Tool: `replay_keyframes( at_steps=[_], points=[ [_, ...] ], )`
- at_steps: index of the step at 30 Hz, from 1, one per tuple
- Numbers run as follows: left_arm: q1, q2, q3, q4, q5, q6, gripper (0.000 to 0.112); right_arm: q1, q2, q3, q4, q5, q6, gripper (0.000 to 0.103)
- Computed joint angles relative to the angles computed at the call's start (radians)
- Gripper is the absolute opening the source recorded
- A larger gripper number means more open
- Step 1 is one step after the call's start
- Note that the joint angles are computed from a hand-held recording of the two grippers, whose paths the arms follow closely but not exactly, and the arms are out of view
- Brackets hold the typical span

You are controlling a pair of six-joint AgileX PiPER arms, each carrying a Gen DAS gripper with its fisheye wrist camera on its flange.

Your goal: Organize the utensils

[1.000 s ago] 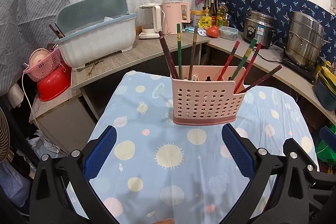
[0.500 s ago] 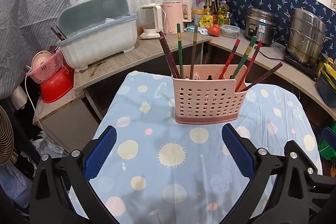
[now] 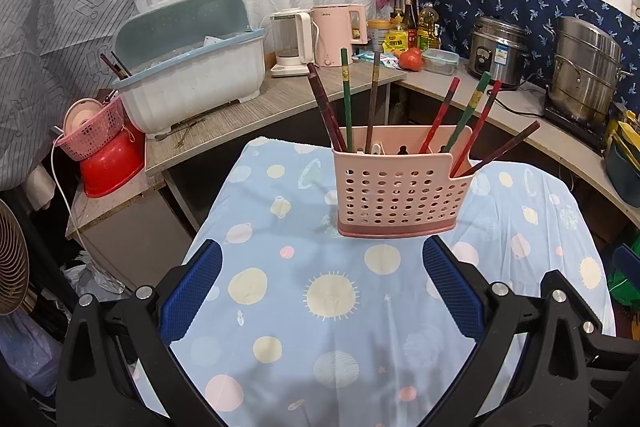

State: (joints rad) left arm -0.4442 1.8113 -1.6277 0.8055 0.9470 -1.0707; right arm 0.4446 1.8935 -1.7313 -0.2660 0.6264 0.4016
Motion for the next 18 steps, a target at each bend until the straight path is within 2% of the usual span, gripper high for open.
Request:
replay_keyframes(
  at_steps=[18],
  points=[
    [-0.001,-0.008,0.018,0.005,-0.025,-0.008,0.096,-0.001,-0.004,0.002,-0.001,0.002,0.002,0.097]
  ],
)
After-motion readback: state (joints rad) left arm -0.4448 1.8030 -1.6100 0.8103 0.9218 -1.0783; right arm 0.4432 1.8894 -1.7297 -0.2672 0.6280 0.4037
